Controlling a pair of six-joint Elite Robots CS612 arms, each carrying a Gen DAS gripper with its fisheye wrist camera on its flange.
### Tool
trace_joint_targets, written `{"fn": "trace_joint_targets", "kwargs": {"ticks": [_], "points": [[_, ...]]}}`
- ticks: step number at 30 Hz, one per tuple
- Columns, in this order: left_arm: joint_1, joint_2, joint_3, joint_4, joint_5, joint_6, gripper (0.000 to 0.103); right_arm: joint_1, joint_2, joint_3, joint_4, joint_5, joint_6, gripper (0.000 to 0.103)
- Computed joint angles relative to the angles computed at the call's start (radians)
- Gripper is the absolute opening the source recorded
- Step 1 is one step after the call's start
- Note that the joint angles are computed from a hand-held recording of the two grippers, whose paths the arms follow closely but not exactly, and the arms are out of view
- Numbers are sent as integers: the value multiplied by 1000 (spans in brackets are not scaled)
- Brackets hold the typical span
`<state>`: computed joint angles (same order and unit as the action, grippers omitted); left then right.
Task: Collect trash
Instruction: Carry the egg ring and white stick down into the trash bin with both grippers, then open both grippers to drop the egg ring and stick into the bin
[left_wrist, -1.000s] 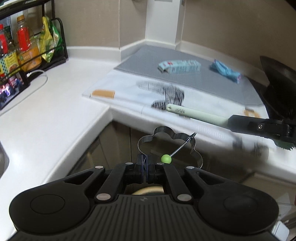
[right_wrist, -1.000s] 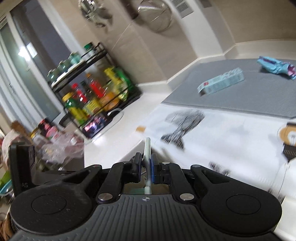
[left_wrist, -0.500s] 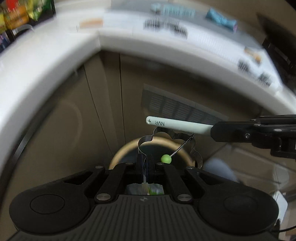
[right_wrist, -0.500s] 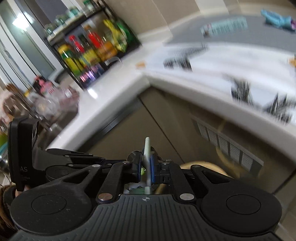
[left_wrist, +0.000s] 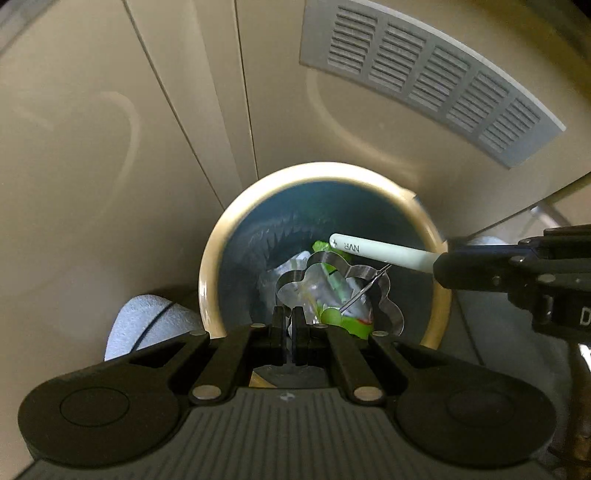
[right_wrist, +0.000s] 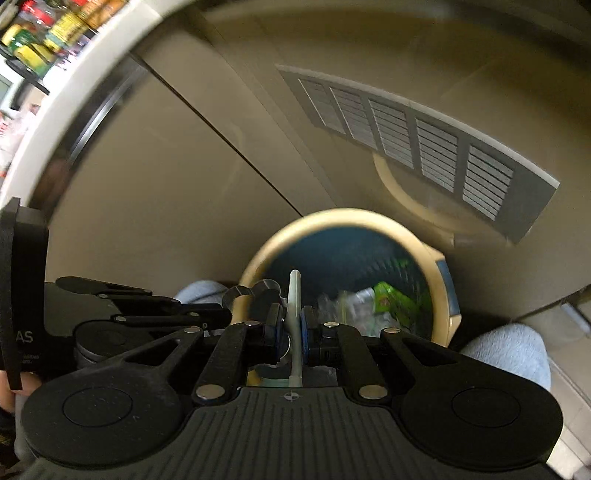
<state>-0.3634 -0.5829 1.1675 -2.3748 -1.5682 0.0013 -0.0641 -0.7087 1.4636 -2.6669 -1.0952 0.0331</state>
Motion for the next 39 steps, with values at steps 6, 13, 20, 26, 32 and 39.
{"fn": "trace_joint_targets", "kwargs": {"ticks": [6, 13, 20, 26, 32, 39], "points": [[3, 41, -72, 120, -4, 29, 76, 8, 26, -43, 83, -30, -22, 35], [13, 12, -17, 34, 38, -2, 103, 1, 7, -15, 39, -60, -1, 76], [14, -50, 54, -43, 57, -71, 103, 5, -46, 53, -77, -88, -8, 85], [3, -104, 119, -139, 54, -80, 103, 0, -97, 114, -197, -62, 21, 91], [-9, -134, 159, -211, 78, -89, 103, 8, -131, 154, -276, -100, 9, 94], [-12, -156, 189, -277, 88, -99, 103, 24, -150, 184, -364, -148, -11, 94]]}}
